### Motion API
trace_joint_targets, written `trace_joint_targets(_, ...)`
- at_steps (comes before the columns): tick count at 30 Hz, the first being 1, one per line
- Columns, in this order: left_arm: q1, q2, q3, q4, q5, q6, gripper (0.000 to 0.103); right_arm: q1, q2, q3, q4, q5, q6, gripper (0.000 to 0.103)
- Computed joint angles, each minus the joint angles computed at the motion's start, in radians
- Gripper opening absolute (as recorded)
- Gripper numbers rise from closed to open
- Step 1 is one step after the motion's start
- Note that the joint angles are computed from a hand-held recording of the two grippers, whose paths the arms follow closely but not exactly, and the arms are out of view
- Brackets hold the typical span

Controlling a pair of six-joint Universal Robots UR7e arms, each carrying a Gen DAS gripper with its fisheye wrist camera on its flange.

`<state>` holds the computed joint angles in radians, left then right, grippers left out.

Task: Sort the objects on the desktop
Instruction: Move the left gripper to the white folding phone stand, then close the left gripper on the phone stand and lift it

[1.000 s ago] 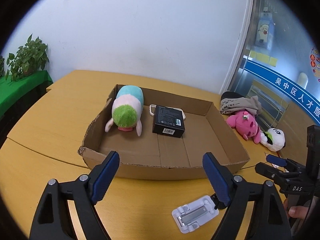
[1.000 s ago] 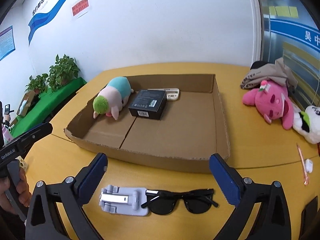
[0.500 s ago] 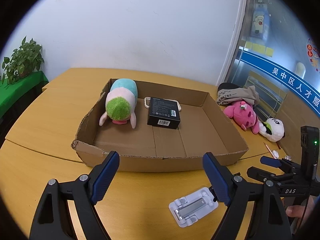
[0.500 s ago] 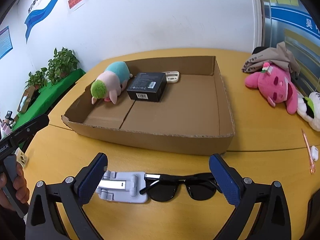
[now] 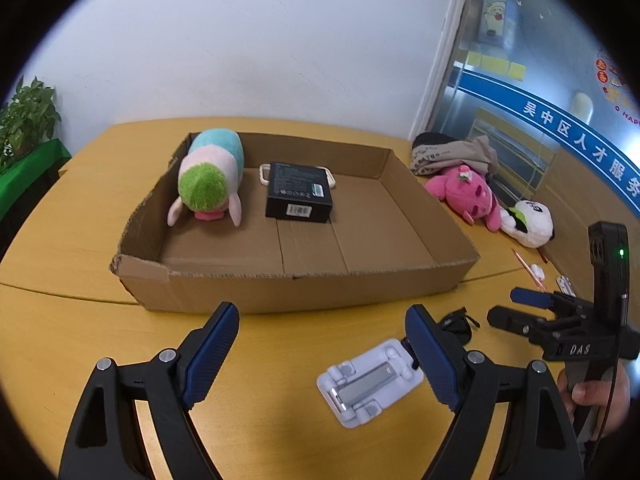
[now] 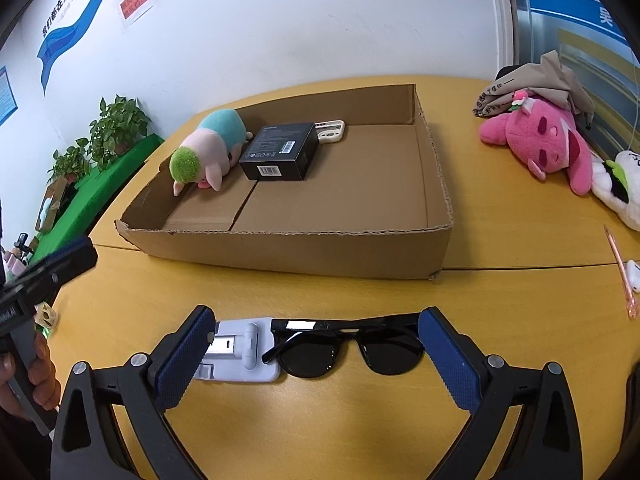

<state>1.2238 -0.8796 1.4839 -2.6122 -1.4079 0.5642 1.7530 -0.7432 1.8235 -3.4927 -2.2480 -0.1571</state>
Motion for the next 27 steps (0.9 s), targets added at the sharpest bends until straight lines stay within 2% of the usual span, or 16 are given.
trace_joint_targets(3, 0.009, 0.001, 0.003, 0.033, 0.002, 0.016, 0.085, -0.007, -0.010, 0.020, 0.009, 0.011, 0.003, 0.103)
trace_joint_targets(8, 0.016, 0.016, -0.014, 0.109, -0.004, 0.026, 0.085, -0.035, -0.027, 0.048, 0.064, 0.035, 0.071, 0.103)
trace_joint_targets(12, 0.016, 0.026, -0.015, 0.161, -0.003, 0.060, 0.085, -0.047, -0.027, 0.047, 0.118, 0.064, 0.091, 0.103)
trace_joint_targets(18, 0.027, 0.063, -0.033, 0.241, 0.028, 0.060, 0.085, -0.033, 0.026, -0.001, 0.267, 0.118, 0.010, 0.103)
trace_joint_targets(21, 0.036, 0.093, -0.060, 0.283, 0.045, 0.023, 0.084, -0.031, 0.061, -0.026, 0.288, 0.131, -0.003, 0.103)
trace_joint_targets(24, 0.040, 0.116, -0.071, 0.306, 0.071, 0.011, 0.069, -0.041, 0.078, -0.039, 0.296, 0.146, 0.022, 0.103)
trace_joint_targets(25, 0.041, 0.123, -0.078, 0.316, 0.085, 0.009, 0.051, -0.044, 0.081, -0.041, 0.296, 0.146, 0.024, 0.103)
trace_joint_targets(27, 0.046, 0.122, -0.075, 0.310, 0.077, 0.021, 0.046, -0.048, 0.088, -0.043, 0.291, 0.138, 0.025, 0.103)
